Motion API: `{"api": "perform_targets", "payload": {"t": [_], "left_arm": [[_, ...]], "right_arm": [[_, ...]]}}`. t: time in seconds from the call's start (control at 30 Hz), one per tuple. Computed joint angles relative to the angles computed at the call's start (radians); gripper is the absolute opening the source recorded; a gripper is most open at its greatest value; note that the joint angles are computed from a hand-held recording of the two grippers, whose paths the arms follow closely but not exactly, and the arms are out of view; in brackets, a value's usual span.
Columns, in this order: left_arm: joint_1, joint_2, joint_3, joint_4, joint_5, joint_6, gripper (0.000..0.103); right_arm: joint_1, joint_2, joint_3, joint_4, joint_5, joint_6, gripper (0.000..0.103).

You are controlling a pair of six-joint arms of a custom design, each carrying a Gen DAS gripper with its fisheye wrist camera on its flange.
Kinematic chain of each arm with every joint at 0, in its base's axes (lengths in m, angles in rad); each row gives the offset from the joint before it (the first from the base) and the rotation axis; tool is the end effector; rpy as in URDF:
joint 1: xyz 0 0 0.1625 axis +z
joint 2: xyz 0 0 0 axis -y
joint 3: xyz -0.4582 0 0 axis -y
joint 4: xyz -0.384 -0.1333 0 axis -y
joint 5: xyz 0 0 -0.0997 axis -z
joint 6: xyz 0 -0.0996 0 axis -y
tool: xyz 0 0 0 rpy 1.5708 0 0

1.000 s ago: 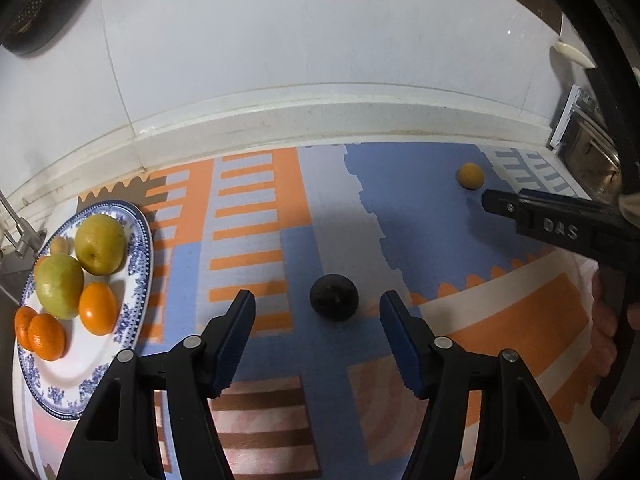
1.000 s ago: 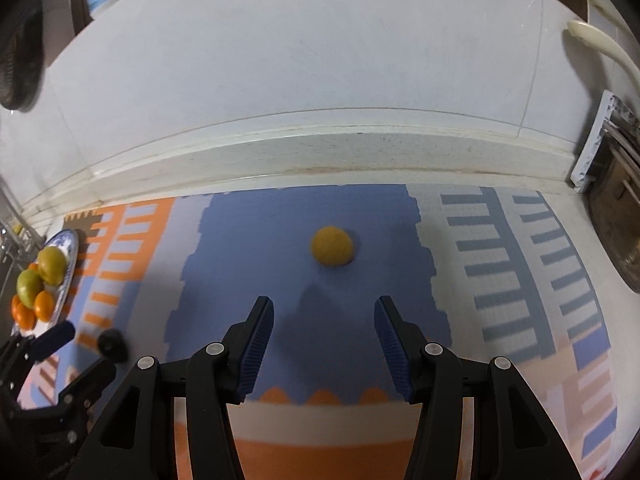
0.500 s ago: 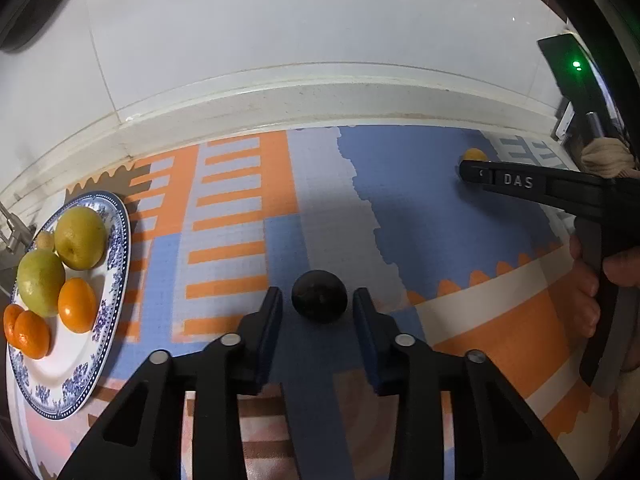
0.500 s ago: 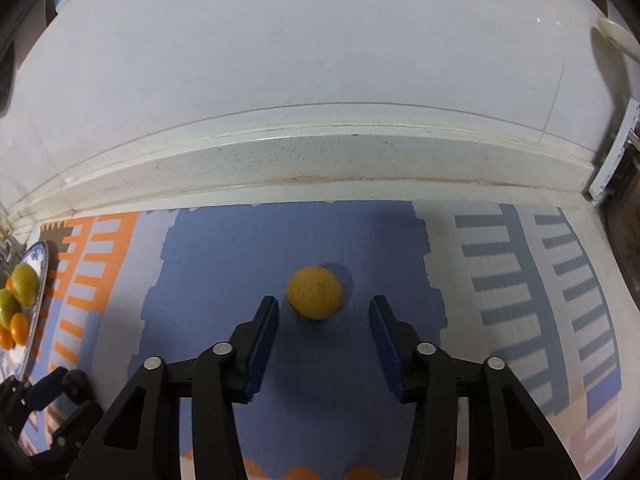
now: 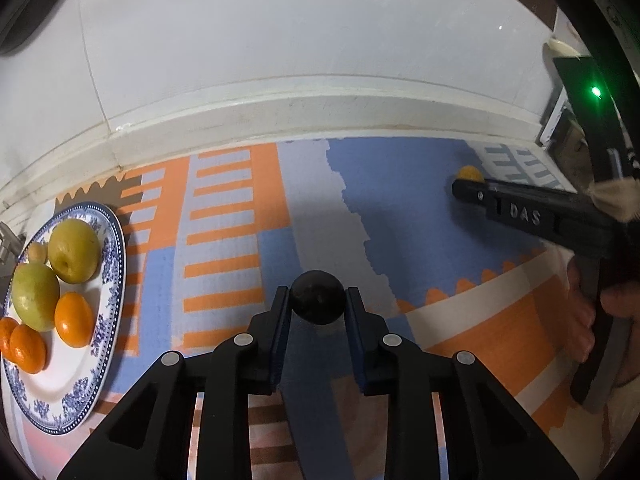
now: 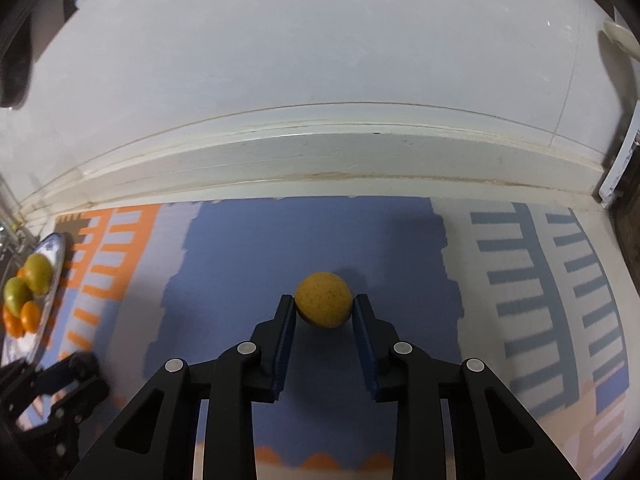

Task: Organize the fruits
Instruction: 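Close the left gripper on the dark plum while the right closes on the small yellow fruit, then carry the plum and the small yellow fruit over the plate with both grippers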

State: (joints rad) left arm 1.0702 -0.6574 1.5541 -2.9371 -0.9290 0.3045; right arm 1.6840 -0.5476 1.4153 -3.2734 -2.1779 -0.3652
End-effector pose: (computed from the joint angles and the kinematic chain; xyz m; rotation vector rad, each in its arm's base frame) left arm -0.1799 -0.7307 0.1165 0.7870 2.3495 -0.6684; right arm 0.1626 -0.7535 0.1271 0.2338 -2.3033 0.9187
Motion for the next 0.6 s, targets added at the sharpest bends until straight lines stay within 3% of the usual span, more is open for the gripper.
{"api": "perform_targets", "payload": {"t": [0.3, 0.6], "left_arm": [[-0.004, -0.055, 0.052, -0.046, -0.051, 0.033, 0.027], [-0.014, -0.125, 0.122, -0.103, -0.087, 0.060, 0.027]], "right_arm": [[0.041, -0.047, 0.139, -0.116, 0.032, -0.018, 0.030], [0.084, -0.068, 0.198, -0.166, 0.053, -0.022, 0.030]]}}
